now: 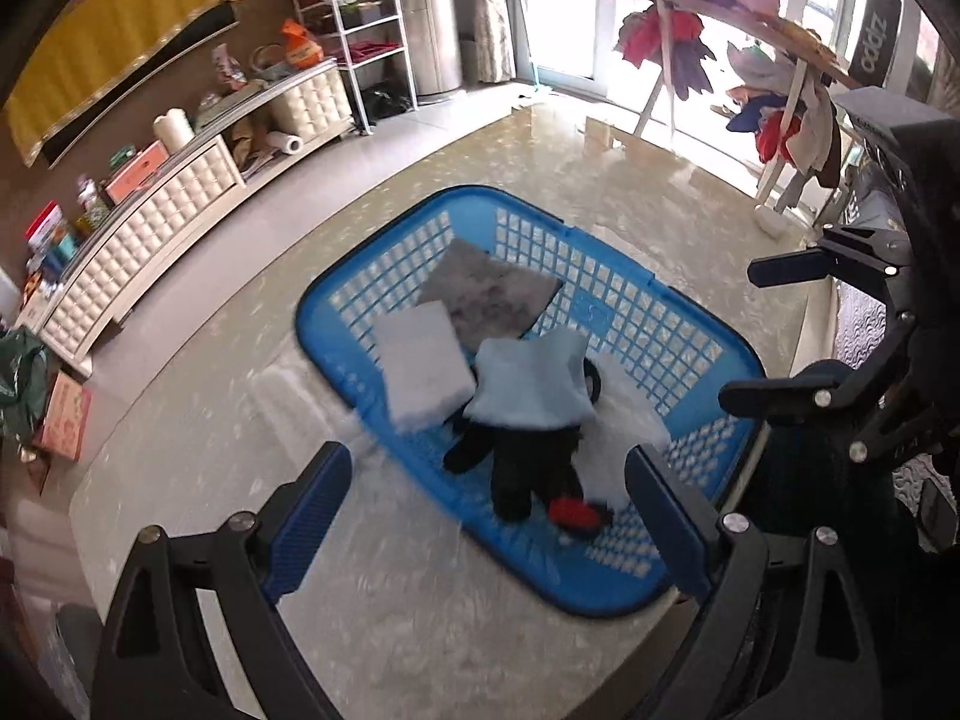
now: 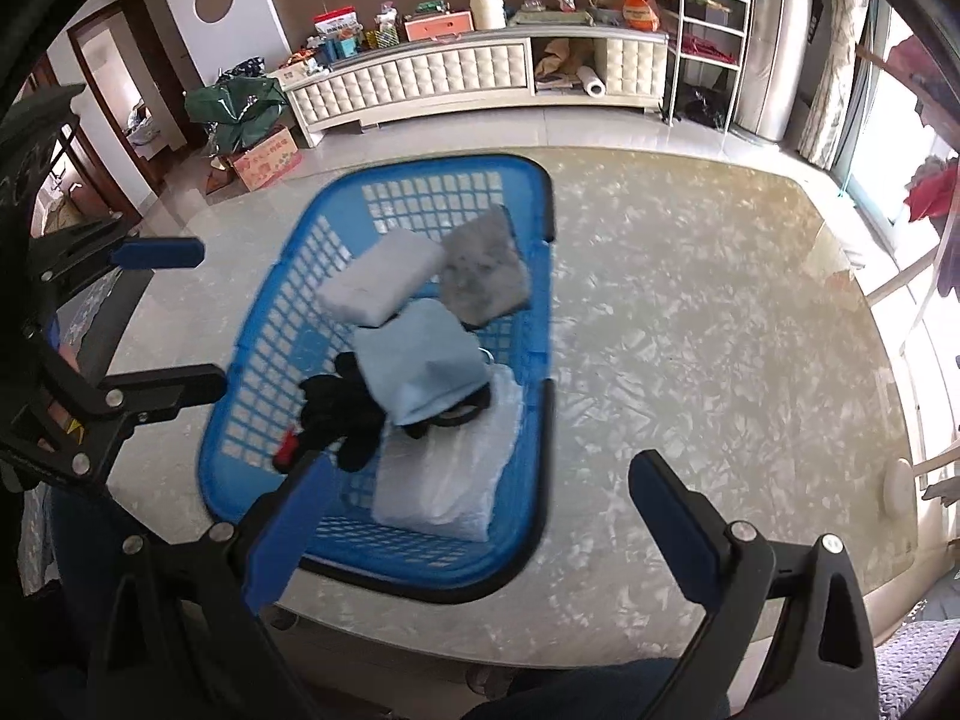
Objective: Organize soft objects
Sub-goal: 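Withdraw both tools and reach the right tool toward the white quilted pad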
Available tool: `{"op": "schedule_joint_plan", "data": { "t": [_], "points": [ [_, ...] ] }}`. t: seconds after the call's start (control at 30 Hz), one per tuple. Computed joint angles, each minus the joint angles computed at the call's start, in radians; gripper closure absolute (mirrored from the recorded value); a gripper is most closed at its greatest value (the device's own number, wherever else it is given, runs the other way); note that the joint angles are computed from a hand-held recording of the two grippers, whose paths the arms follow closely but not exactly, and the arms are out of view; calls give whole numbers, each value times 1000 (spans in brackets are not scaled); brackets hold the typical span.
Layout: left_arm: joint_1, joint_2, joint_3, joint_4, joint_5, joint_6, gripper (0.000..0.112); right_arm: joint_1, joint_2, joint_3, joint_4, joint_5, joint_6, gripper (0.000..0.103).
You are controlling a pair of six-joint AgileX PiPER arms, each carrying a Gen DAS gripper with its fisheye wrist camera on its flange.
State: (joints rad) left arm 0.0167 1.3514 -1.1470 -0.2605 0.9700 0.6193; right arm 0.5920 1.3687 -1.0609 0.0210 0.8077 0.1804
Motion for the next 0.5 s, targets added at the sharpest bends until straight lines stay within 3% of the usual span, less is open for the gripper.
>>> {"op": "schedule_joint_plan", "data": {
  "t": [0.23,0.5],
  "points": [
    [126,-118,51,-49,68,37,20,139,-13,-41,-119,39,173,4],
    [379,-196,61,-169,171,163,20,299,18,-116,-250,66,363,4]
  ]
}}
